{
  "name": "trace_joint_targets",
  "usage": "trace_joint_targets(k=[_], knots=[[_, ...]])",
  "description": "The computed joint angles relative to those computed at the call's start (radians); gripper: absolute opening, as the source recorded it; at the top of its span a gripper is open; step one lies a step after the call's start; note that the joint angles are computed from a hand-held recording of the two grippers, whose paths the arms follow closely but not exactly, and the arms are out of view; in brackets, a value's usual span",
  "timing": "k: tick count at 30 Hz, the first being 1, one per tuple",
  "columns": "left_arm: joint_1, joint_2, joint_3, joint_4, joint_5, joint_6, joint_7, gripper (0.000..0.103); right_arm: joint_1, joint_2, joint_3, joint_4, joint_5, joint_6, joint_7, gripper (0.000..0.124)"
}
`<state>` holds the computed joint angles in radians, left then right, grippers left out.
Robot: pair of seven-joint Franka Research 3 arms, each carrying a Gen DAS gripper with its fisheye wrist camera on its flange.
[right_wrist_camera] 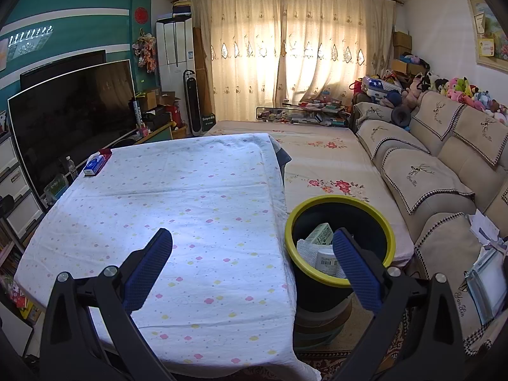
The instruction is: Collect trash
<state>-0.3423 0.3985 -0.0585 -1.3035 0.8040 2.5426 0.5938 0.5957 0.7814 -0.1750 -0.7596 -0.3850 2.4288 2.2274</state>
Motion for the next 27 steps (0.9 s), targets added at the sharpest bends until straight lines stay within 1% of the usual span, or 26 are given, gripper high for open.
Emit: trace_joint_targets(k=[27], knots=[[0.005,0.0,0.002,-0.014,0.0,0.012,0.001,0.098,-0.002,0.006,0.002,0.015,0.007,-0.01,-0.007,0.096]])
